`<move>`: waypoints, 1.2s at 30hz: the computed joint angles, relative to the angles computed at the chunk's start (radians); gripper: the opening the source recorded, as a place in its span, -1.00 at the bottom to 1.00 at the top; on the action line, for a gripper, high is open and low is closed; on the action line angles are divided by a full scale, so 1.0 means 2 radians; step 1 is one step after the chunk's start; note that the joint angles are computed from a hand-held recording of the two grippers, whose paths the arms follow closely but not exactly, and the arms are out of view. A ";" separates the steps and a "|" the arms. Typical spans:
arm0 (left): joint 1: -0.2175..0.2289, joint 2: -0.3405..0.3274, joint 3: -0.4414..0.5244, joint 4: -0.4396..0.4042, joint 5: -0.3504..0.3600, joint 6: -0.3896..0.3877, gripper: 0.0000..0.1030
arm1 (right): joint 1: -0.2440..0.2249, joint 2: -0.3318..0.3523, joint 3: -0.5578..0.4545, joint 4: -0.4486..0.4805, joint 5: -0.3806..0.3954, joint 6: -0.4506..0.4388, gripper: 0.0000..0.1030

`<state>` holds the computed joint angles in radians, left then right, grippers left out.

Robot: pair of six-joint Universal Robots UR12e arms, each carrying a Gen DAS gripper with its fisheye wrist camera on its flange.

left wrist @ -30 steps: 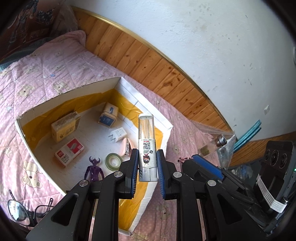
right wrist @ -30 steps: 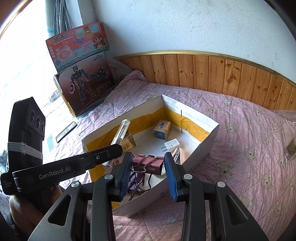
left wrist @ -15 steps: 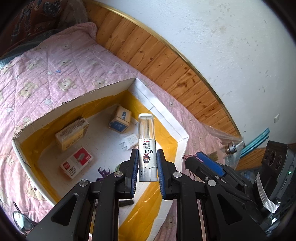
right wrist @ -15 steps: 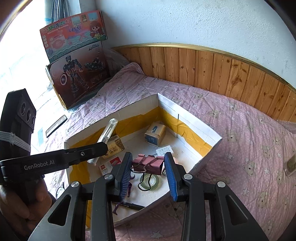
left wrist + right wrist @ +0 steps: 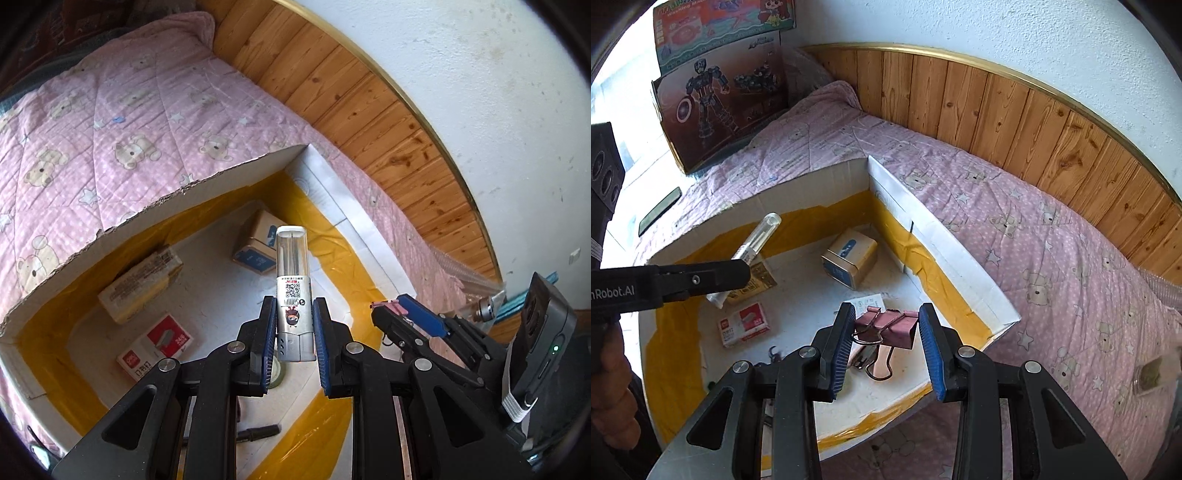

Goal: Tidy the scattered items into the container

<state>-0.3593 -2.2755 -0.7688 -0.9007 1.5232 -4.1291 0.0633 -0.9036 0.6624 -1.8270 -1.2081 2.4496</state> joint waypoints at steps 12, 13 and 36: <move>0.006 -0.003 -0.014 0.023 -0.018 -0.022 -0.41 | 0.007 0.034 -0.042 0.001 -0.054 -0.005 -0.20; 0.006 -0.002 -0.014 0.025 -0.017 -0.021 -0.41 | 0.006 0.034 -0.043 0.002 -0.053 -0.003 -0.19; -0.066 0.049 -0.036 -0.039 0.209 0.070 -0.02 | -0.013 -0.088 0.117 0.007 -0.016 -0.086 0.25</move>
